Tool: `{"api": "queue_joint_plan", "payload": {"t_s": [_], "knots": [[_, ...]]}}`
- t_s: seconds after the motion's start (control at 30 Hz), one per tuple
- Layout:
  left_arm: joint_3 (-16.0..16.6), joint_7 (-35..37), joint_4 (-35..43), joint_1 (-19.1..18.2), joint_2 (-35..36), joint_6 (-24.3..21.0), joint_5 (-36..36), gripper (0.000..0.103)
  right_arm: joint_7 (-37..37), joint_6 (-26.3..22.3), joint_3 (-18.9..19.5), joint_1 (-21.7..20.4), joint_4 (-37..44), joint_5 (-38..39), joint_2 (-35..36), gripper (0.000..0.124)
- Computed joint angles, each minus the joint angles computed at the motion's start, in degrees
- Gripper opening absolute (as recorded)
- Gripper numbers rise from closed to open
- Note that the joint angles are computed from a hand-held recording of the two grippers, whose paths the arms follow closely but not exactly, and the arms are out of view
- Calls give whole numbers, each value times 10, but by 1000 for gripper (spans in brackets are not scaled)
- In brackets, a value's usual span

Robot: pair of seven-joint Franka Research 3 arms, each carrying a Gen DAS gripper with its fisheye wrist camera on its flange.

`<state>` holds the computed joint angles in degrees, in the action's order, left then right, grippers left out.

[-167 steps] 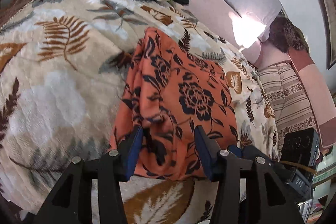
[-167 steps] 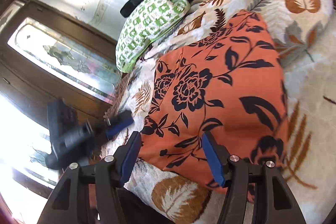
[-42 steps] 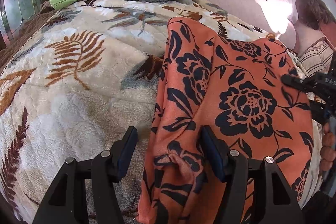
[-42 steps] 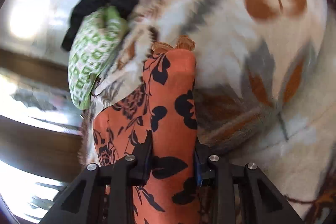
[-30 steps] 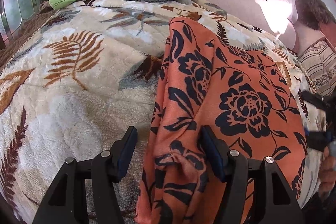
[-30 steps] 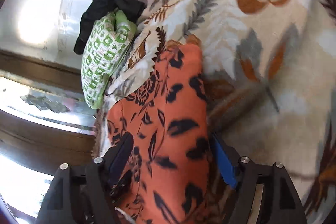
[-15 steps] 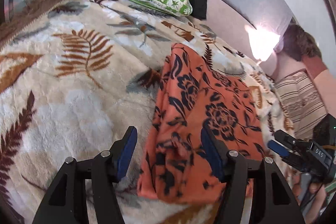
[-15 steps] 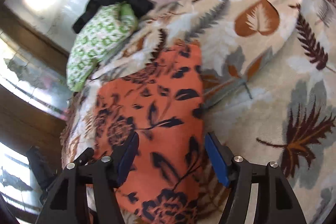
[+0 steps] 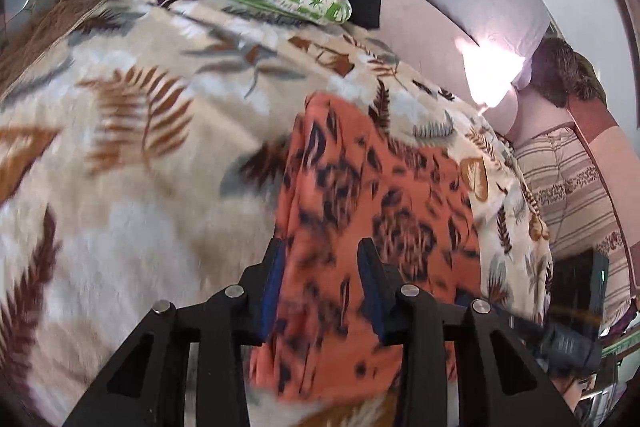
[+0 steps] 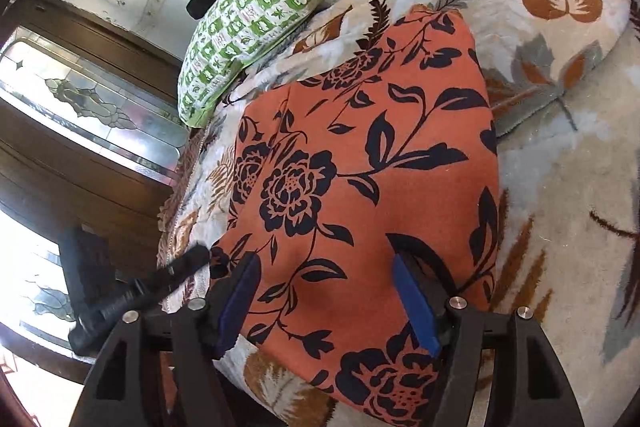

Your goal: Fold small clothes

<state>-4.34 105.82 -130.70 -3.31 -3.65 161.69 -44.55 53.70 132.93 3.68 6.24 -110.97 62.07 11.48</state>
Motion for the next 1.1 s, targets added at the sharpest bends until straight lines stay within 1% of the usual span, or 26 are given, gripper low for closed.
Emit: {"api": "queue_joint_plan", "payload": {"t_s": [0.07,0.13,0.17,0.2,0.23,0.3,0.33,0.4,0.43,0.47,0.5,0.53,0.57,0.6,0.67,0.7,0.73,0.77,0.8,0.87,0.9,0.97,1.0,1.07,1.1], "knots": [[2,8,59,9,55,-24,-1,38,-11,-7,-1,-3,-2,3,-2,72],[3,-71,123,24,121,-72,85,25,-15,-8,1,-3,-2,11,0,72],[5,-92,149,29,150,-99,102,25,-17,-13,0,-5,-1,14,1,72],[-9,-84,157,46,158,-108,80,25,-21,-17,1,-6,2,20,4,72],[-19,-74,157,56,153,-106,67,25,-24,-24,0,-8,3,25,6,72],[-44,-29,149,76,137,-82,36,25,-31,-29,0,-11,3,27,7,72],[-50,-21,153,81,132,-80,30,26,-34,-32,-1,-13,3,31,8,72],[-57,-7,170,88,137,-81,19,39,-38,-37,-1,-15,4,37,12,72],[-57,-12,180,85,146,-65,37,41,-41,-38,0,-16,3,41,11,72],[-50,-38,194,80,161,-64,77,41,-43,-38,0,-16,2,44,11,72],[-46,-65,223,79,185,-85,112,32,-44,-38,0,-17,1,46,11,72],[-47,-84,256,84,215,-114,130,18,-47,-38,0,-17,1,48,11,72],[-46,-109,276,88,235,-138,144,14,-50,-40,-1,-18,1,48,12,72],[-59,-113,280,103,243,-141,122,14,-53,-42,-1,-19,1,52,12,72],[-80,-101,259,124,227,-119,92,14,-57,-49,-1,-21,1,55,13,72],[-84,-97,238,125,209,-97,89,16,-59,-51,-2,-22,0,58,12,72],[-81,-104,214,120,189,-75,97,21,-60,-53,-2,-23,-1,59,12,72],[-77,-114,193,116,170,-61,107,37,-59,-55,-3,-24,-1,61,12,72],[-84,-95,165,122,143,-45,81,54,-57,-55,-3,-24,-2,62,11,72],[-83,-69,112,116,94,-17,47,66,-53,-55,-5,-24,-6,60,6,72],[-78,-54,81,111,67,-6,31,66,-50,-55,-5,-24,-8,59,3,73],[-67,-36,38,95,29,7,21,66,-48,-56,-7,-24,-16,63,-7,74],[-63,-40,16,86,11,13,32,66,-47,-58,-8,-24,-20,65,-12,74],[-63,-91,-29,73,-24,30,94,66,-41,-67,-10,-24,-30,69,-24,74],[-64,-104,-56,66,-46,43,109,66,-41,-71,-12,-24,-36,73,-31,75]]}}
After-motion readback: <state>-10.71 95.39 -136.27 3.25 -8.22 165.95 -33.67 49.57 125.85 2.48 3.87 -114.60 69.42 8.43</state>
